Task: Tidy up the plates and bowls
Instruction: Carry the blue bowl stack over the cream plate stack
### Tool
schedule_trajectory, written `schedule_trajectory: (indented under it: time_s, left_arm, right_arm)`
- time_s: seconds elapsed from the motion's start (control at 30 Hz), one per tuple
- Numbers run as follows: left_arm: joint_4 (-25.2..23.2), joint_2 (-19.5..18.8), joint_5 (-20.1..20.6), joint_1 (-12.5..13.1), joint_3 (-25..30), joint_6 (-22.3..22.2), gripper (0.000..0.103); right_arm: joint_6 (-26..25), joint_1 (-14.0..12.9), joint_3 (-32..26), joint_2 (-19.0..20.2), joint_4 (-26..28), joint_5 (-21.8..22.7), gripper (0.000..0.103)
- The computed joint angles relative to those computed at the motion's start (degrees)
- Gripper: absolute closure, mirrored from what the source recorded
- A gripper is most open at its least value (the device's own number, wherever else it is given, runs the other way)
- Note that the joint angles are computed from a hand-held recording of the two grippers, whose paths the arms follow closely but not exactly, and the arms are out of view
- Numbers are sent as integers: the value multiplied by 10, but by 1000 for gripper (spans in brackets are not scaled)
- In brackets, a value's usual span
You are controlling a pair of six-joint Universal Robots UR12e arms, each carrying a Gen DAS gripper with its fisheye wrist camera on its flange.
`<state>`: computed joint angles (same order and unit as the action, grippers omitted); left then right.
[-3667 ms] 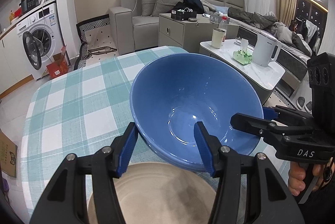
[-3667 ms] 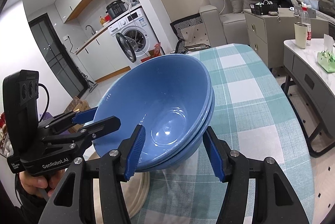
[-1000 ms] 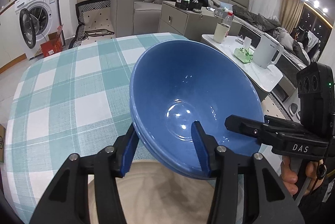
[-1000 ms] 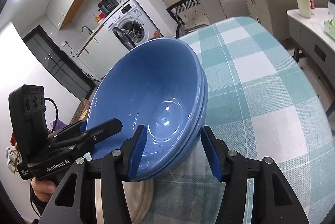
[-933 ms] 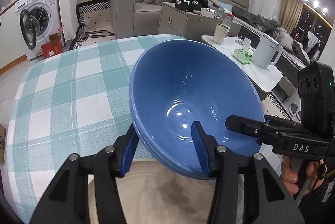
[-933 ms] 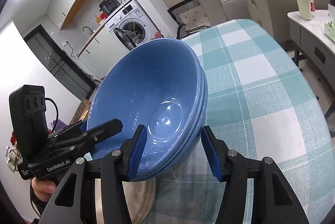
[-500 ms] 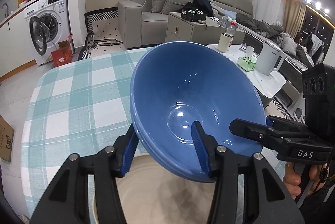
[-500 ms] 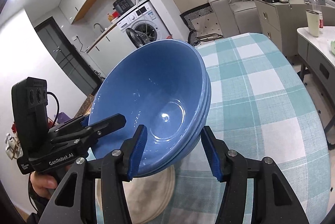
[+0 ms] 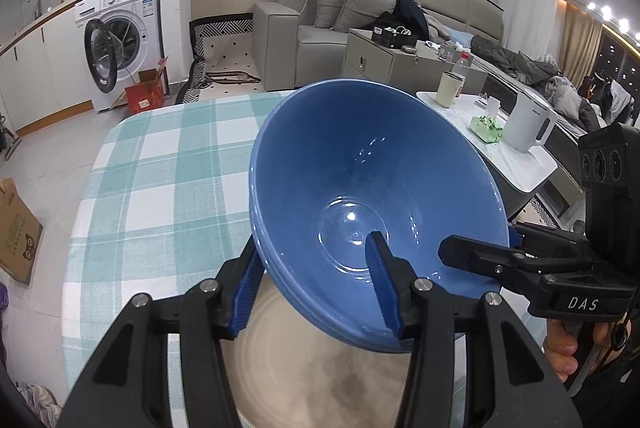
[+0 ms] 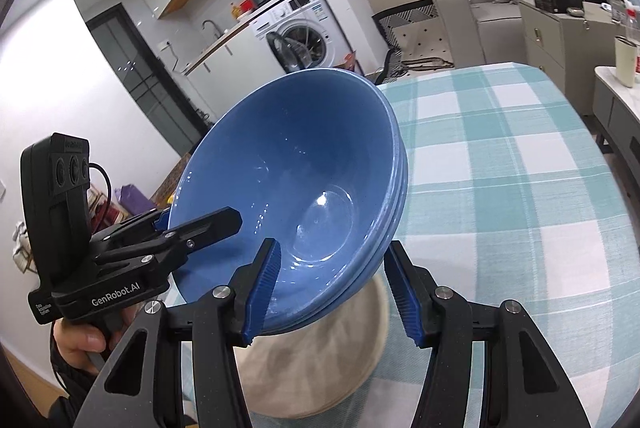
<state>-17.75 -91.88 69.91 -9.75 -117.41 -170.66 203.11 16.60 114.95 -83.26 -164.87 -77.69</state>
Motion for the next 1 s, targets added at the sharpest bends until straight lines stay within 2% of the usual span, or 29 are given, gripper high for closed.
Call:
schedule_trajectory:
  time_s: [0.3, 0.47, 1.0]
  left_arm:
    - [-5, 26, 1, 19, -29, -2, 54]
    - [-14, 32, 3, 24, -37, -2, 54]
    - [-59, 38, -10, 32, -55, -1, 53]
  right_arm:
    - [-19, 22, -14, 4, 35, 9, 48]
    - [-25, 23, -15, 4, 52, 22, 48]
    - [-35, 29, -18, 5, 99, 21, 48]
